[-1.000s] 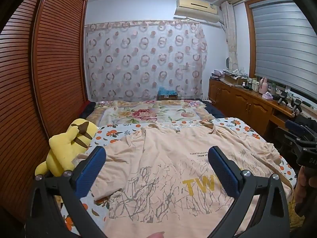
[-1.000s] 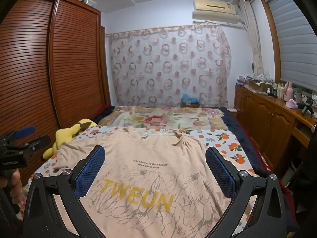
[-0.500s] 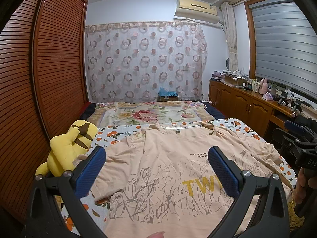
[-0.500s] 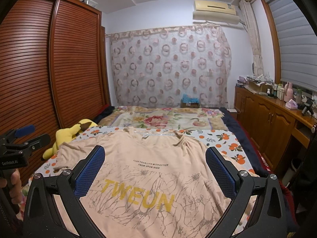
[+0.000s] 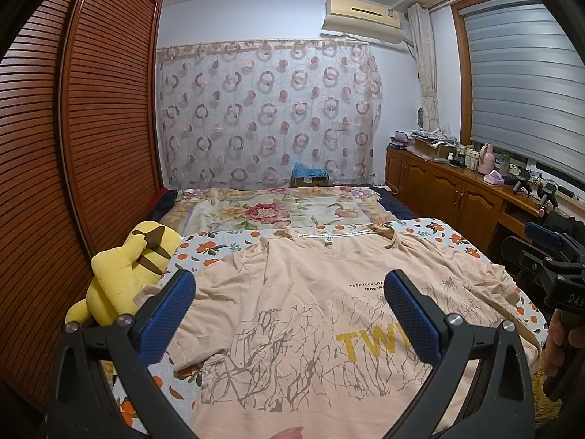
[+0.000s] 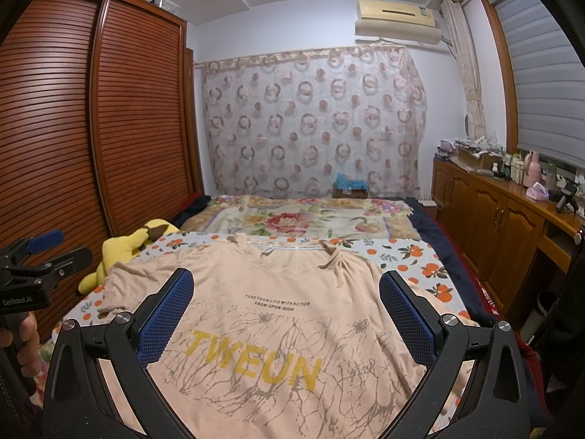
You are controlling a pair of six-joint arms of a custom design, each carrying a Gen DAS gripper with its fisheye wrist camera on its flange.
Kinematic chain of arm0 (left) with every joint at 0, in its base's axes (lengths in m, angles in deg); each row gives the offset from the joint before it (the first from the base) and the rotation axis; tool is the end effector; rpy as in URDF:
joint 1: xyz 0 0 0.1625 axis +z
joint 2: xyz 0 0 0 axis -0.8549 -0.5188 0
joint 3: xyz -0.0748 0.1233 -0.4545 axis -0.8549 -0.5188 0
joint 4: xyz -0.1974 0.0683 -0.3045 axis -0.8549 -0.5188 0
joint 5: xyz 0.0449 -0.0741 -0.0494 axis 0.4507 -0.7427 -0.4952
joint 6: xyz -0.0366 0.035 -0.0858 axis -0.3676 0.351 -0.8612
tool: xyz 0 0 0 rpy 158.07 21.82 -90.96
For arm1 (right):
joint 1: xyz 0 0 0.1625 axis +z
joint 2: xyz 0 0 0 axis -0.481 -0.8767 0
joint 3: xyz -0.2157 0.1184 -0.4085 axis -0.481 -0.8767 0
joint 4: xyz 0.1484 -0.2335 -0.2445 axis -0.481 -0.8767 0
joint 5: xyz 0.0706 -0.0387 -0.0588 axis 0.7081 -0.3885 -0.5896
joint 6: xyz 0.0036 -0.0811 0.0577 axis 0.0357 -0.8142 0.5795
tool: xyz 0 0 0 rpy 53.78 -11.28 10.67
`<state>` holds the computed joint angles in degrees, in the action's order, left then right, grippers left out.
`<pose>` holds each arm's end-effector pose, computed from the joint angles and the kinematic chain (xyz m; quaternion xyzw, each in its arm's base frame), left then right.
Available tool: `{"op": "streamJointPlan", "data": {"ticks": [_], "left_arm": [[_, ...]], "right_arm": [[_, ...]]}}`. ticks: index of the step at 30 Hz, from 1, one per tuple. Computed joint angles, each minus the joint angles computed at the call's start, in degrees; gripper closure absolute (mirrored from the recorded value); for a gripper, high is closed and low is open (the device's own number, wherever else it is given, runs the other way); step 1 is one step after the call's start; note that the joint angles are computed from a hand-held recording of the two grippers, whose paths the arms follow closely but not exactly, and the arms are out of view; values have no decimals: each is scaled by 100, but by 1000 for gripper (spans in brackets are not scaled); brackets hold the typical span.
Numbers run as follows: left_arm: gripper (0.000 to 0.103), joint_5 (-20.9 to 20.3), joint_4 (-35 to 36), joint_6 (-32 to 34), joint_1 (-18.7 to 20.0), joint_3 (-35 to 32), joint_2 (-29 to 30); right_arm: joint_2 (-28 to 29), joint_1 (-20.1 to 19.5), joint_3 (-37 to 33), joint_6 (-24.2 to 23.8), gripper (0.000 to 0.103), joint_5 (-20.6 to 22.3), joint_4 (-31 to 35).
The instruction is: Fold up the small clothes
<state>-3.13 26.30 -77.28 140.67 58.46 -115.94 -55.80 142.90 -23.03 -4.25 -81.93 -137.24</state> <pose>0.0484 -0.7399 0.3281 0.3251 0.7960 -0.4575 0.2269 0.3828 -0.6772 -0.0779 0.2050 -0.7608 0.5329 0.3086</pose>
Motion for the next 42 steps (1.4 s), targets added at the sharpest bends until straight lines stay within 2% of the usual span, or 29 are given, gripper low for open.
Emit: {"op": "streamJointPlan", "data": {"ticks": [42], "left_arm": [[0, 23, -34, 3, 12, 22, -3]], "right_arm": [[10, 1, -25, -17, 0, 16, -9]]}}
